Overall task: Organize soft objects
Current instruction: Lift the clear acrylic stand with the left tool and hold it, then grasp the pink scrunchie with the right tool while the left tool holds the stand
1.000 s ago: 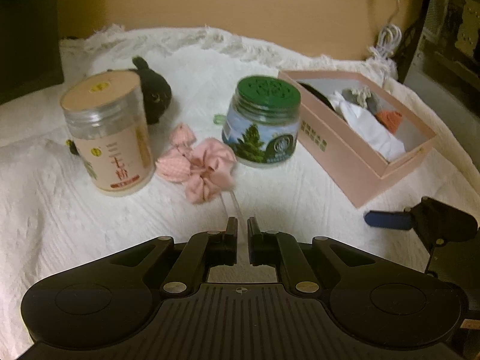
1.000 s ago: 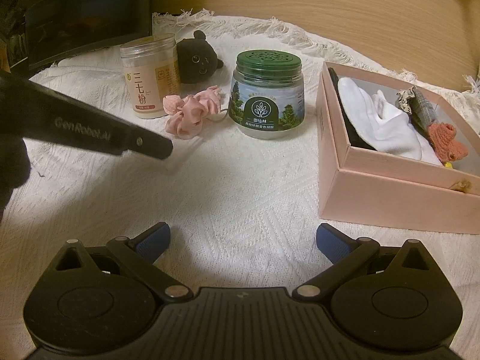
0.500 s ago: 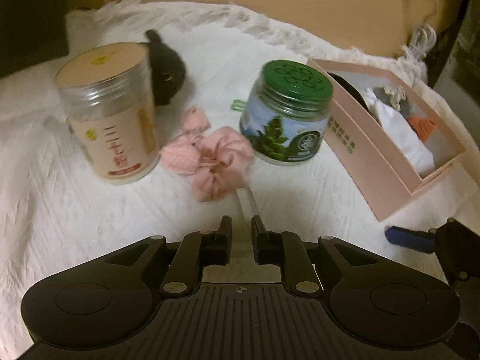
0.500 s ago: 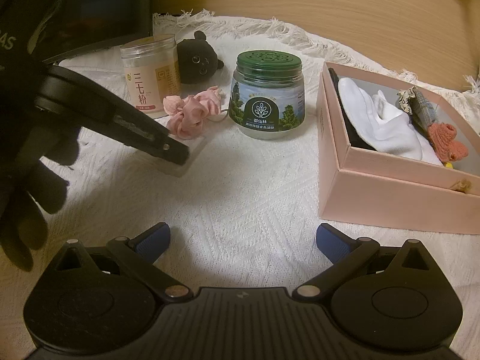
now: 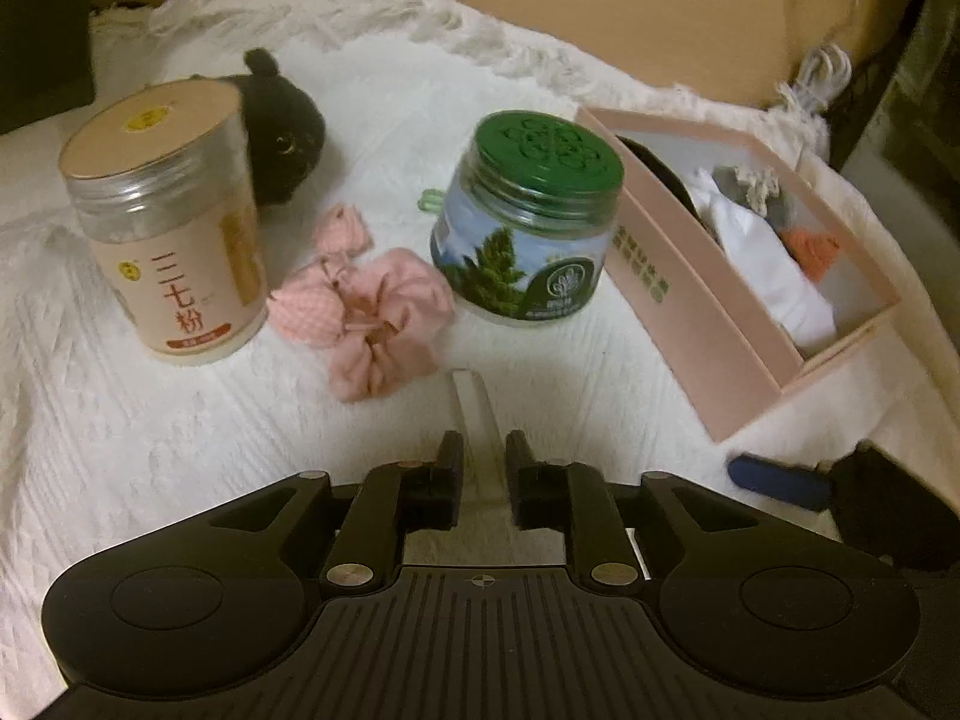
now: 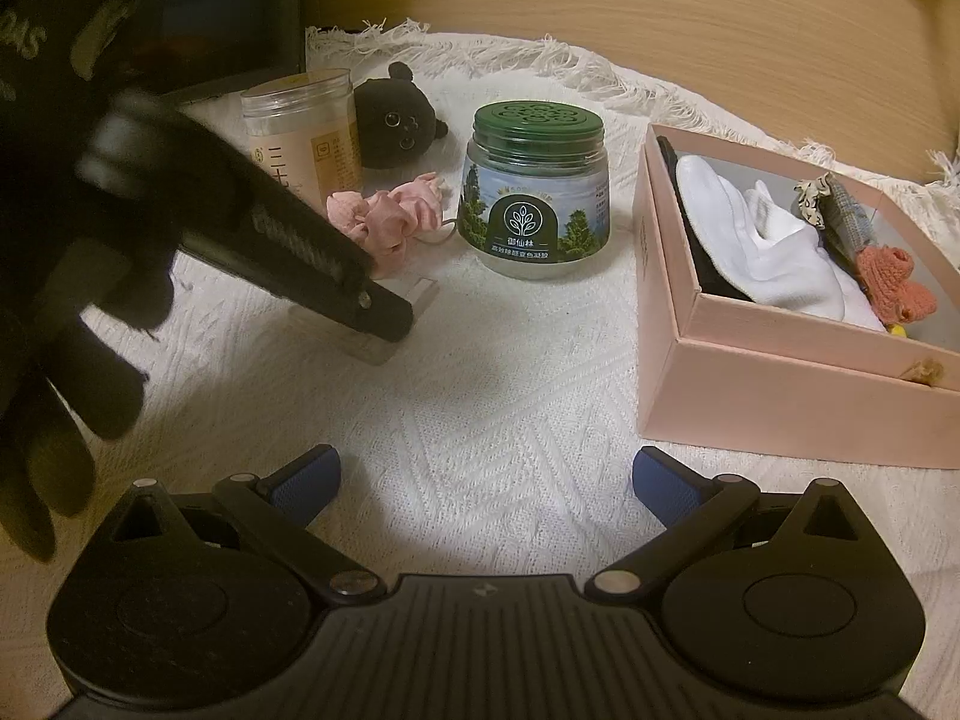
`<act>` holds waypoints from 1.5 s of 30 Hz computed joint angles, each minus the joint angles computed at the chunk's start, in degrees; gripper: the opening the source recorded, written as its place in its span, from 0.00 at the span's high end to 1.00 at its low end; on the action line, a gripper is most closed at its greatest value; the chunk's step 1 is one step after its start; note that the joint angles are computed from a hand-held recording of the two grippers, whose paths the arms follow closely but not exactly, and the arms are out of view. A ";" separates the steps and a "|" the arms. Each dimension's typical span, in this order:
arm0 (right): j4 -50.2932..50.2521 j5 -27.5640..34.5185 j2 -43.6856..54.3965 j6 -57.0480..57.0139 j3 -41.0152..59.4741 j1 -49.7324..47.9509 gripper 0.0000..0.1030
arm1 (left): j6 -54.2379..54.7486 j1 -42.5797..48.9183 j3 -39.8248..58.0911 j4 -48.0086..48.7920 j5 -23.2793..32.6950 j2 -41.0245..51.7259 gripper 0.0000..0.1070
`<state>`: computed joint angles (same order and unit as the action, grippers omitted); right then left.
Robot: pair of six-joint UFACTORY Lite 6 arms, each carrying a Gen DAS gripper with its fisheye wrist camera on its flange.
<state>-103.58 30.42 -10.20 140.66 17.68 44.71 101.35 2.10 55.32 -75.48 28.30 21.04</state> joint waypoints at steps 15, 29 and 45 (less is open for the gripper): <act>-0.16 -0.10 0.18 -0.12 0.17 -0.23 0.00 | 7.12 -6.14 -3.36 -5.27 -7.99 -2.46 0.77; -0.04 -0.27 0.61 -0.49 0.60 -0.34 0.00 | 12.06 -7.12 -5.35 -12.53 -10.15 -3.60 0.77; 14.71 -1.63 -4.06 -27.99 10.43 -0.81 0.01 | 8.50 14.75 -4.49 -4.36 3.67 -7.62 0.86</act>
<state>-88.88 28.79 -14.26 112.67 28.11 43.91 109.86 16.85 50.83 -79.85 31.97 13.42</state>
